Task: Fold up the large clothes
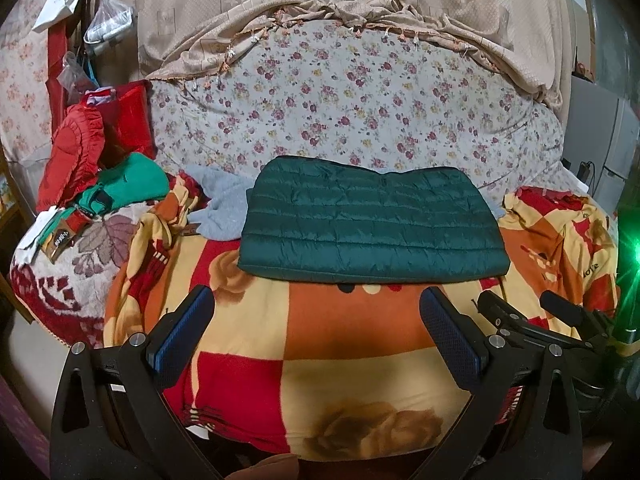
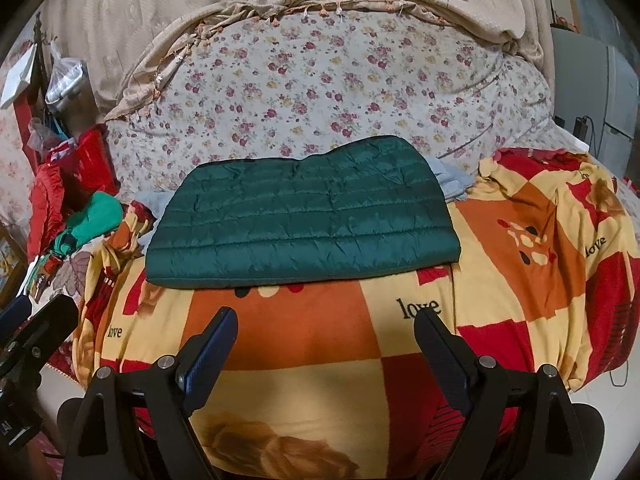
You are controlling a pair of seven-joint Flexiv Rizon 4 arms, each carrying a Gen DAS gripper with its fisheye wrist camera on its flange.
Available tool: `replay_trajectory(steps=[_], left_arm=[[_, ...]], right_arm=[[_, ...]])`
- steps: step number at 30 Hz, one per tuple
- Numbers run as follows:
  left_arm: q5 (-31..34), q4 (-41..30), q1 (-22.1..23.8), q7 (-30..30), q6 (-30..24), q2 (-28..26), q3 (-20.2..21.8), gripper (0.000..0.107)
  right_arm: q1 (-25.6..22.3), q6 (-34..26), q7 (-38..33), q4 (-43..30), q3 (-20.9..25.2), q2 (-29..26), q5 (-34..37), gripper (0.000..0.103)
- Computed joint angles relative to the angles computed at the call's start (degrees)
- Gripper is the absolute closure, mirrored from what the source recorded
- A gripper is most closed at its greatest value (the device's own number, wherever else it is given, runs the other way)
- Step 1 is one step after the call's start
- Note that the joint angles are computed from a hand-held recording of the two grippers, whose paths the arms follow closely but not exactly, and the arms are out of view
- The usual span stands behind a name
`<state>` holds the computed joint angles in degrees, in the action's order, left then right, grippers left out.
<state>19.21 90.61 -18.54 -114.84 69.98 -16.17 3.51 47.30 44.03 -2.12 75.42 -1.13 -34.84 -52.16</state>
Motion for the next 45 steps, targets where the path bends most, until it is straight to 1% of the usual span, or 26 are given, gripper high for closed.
replay_trajectory(steps=[6, 8, 13, 15, 18, 21, 25, 28, 29, 30, 32, 34, 35, 40, 45], left_arm=[[-0.15, 0.2, 0.2, 0.1, 0.88, -0.03, -0.03, 0.004], [0.78, 0.24, -0.12, -1.1, 2.22, 0.07, 0.68, 0.004], [9.42, -0.9, -3.08, -9.67, 5.72, 0.63, 5.0, 0.004], [11.13, -0.89, -3.09, -11.13, 6.44, 1.0, 5.16, 0.004], [11.72, -0.17, -2.24, -11.67, 8.96, 1.31, 4.6, 0.004], [14.08, -0.68, -3.21, -13.73, 9.15, 1.49, 5.63, 0.004], [19.29, -1.51, -4.61, -18.84, 9.15, 2.12, 7.26, 0.004], [21.64, -1.72, -4.4, -21.83, 9.07, 2.25, 7.14, 0.004], [21.98, -1.96, -4.41, -22.44, 8.07, 2.1, 6.96, 0.004], [21.43, -2.23, -4.03, -21.96, 6.46, 1.87, 6.32, 0.004], [18.98, -2.68, -2.94, -18.51, 2.23, 1.42, 4.3, 0.004], [16.67, -2.7, -1.82, -15.68, 0.22, 0.97, 2.82, 0.004], [16.22, -2.87, -1.8, -15.43, -0.92, 0.76, 2.63, 0.004], [12.85, -2.6, -0.86, -12.4, -2.88, -0.06, 1.19, 0.004], [6.05, -0.99, 0.76, -6.53, -2.63, -0.61, -0.7, 0.004]], right_arm=[[-0.03, -0.01, -0.01, 0.0, -0.01, -0.01, -0.11, 0.015], [-0.11, 0.13, 0.05, 0.04, -0.03, -0.01, -0.16, 0.015], [-0.17, 0.47, 0.64, 0.44, -0.32, 0.23, -0.89, 0.015], [-0.07, 0.36, 0.86, 0.35, -0.36, 0.21, -1.17, 0.015], [-0.15, 0.4, 0.83, 0.36, -0.3, 0.23, -1.36, 0.015], [-0.15, 0.25, 0.81, 0.33, -0.23, 0.23, -1.35, 0.015], [0.14, 0.0, 1.26, 0.79, -0.55, 0.56, -2.48, 0.015], [0.14, -0.21, 1.06, 0.74, -0.51, 0.46, -3.03, 0.015], [0.22, -0.57, 1.01, 0.62, -0.37, 0.43, -2.87, 0.015], [0.1, -0.86, 0.54, 0.38, -0.11, 0.29, -2.39, 0.015], [-0.11, -0.69, 0.12, 0.23, 0.2, 0.17, -1.69, 0.015], [-0.02, -0.78, 0.09, 0.46, 0.12, 0.33, -1.59, 0.015], [0.02, -0.84, 0.09, 0.36, 0.04, 0.23, -1.64, 0.015], [-0.48, -0.84, 0.08, 0.51, 0.12, 0.1, -1.0, 0.015], [-0.12, -1.25, -1.16, -0.1, 0.03, -0.43, -0.78, 0.015]])
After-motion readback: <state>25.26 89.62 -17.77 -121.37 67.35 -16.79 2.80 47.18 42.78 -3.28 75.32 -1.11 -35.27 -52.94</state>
